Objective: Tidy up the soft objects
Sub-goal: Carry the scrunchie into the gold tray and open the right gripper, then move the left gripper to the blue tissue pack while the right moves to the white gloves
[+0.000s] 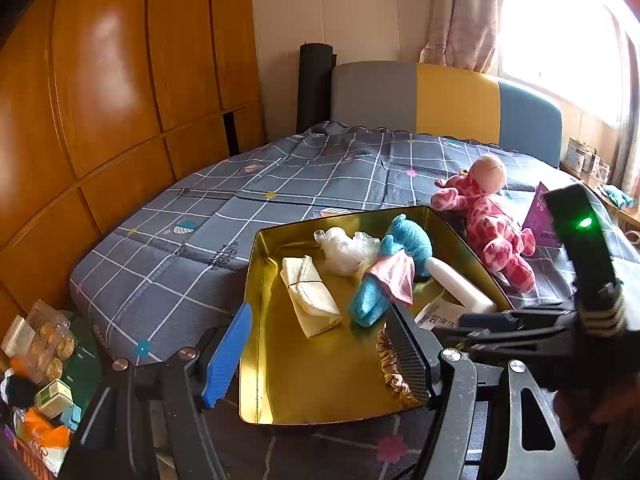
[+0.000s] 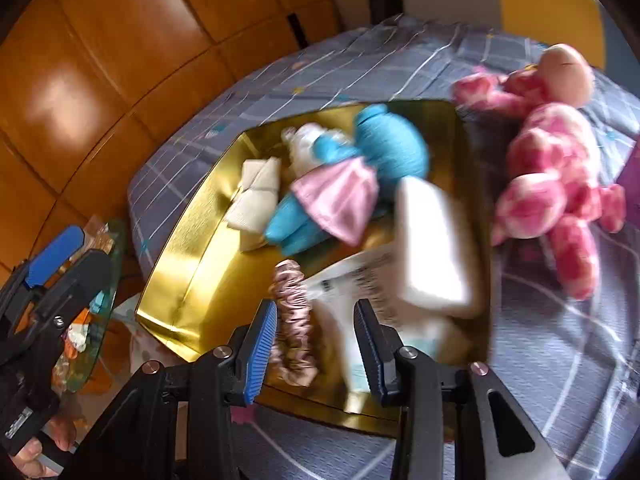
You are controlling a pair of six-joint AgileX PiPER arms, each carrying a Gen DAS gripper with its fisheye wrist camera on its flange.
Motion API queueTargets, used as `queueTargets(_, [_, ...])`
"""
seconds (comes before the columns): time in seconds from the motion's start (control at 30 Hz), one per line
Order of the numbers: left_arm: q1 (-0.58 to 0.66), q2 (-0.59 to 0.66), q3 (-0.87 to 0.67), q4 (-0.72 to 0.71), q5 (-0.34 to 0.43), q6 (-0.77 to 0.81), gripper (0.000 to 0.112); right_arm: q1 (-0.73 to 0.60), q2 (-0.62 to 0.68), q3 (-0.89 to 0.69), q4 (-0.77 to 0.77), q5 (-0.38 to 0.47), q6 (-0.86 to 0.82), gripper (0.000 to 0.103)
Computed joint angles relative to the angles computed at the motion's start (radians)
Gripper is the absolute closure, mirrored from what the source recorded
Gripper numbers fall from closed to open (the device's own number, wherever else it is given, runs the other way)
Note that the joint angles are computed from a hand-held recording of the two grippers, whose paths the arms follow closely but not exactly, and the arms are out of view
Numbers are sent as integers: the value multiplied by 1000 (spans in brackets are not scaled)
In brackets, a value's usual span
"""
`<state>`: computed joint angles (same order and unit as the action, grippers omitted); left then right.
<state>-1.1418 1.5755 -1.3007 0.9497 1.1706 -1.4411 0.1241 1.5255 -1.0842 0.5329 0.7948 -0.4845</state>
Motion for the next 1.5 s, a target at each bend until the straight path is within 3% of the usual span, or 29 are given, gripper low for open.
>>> queueTargets(0.37, [-14, 30, -45, -11, -6, 37, 42, -164, -156, 67, -49, 12, -26, 63])
queueTargets(0.7, [-26, 88, -126, -31, -15, 107, 42, -443, -221, 79, -11, 91, -163, 63])
queueTargets(1.23, [-40, 244, -349, -89, -41, 287, 42, -908, -161, 4, 32, 130, -329, 63])
queueTargets(1.5, [-50, 332, -479, -130, -43, 389, 40, -1041, -113, -7, -17, 30, -346, 63])
